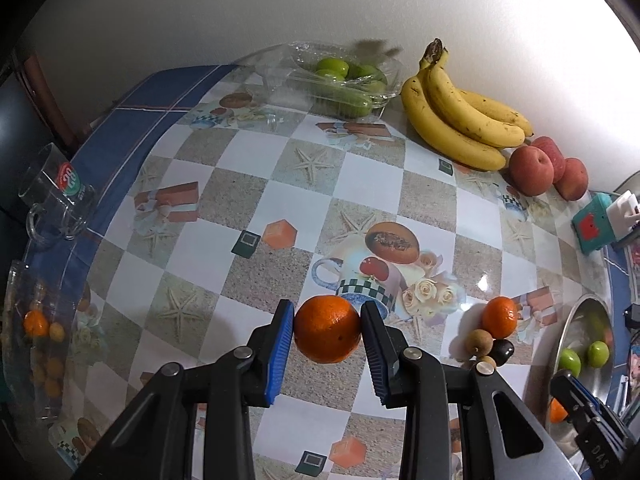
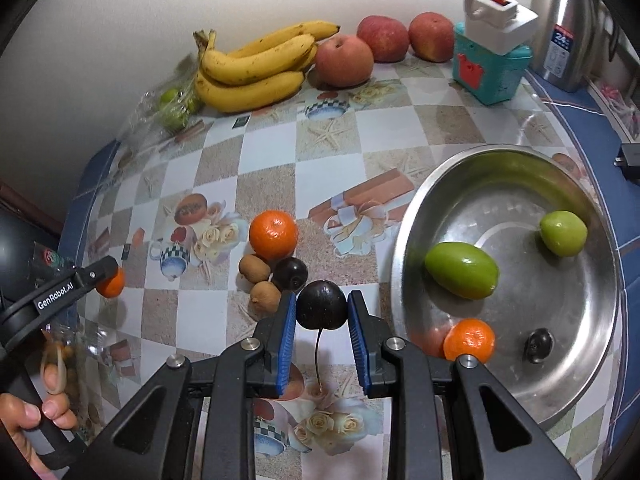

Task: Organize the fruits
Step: 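Carry the tangerine with the left tool over the bowl while the right tool carries the plum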

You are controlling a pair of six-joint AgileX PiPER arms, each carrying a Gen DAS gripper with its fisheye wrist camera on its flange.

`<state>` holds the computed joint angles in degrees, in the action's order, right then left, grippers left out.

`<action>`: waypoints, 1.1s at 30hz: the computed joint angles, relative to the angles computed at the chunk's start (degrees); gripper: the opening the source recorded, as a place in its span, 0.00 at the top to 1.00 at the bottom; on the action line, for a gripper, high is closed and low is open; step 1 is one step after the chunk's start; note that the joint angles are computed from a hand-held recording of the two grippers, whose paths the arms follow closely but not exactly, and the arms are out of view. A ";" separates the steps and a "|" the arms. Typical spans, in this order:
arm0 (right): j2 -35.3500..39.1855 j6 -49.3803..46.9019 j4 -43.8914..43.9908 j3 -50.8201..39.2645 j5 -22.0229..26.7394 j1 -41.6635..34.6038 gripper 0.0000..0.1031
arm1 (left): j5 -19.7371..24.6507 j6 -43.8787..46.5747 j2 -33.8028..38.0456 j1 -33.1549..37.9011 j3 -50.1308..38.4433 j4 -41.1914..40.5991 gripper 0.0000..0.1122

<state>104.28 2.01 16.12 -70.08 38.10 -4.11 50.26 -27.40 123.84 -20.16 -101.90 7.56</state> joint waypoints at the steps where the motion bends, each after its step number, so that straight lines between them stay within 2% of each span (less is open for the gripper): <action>1: -0.41 -0.87 1.06 0.37 -0.12 -0.59 0.74 | 0.13 -0.04 0.03 -0.03 -0.04 -0.15 0.67; 8: -2.77 -2.52 2.12 2.04 -0.44 -4.91 0.74 | 1.15 0.69 0.77 -0.64 -1.44 -3.16 0.67; 17: -4.45 -2.98 1.12 4.00 -0.81 -12.11 0.74 | 4.97 3.14 3.47 -6.27 -8.76 -5.64 0.67; 23: -5.60 -3.52 1.29 5.43 -0.76 -16.89 0.74 | 9.48 7.09 7.55 -12.23 -17.74 -7.72 0.67; 29: -6.00 -5.34 2.93 6.23 -0.59 -22.16 0.74 | 16.48 10.39 14.87 -18.96 -32.23 -8.11 0.67; 33: -6.01 -8.06 5.65 6.58 -0.13 -25.90 0.74 | 19.55 12.56 19.95 -23.08 -40.99 -8.14 0.67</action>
<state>98.27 -6.05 21.77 -63.49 37.97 -30.01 69.80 -14.83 143.79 -43.24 -142.89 -0.58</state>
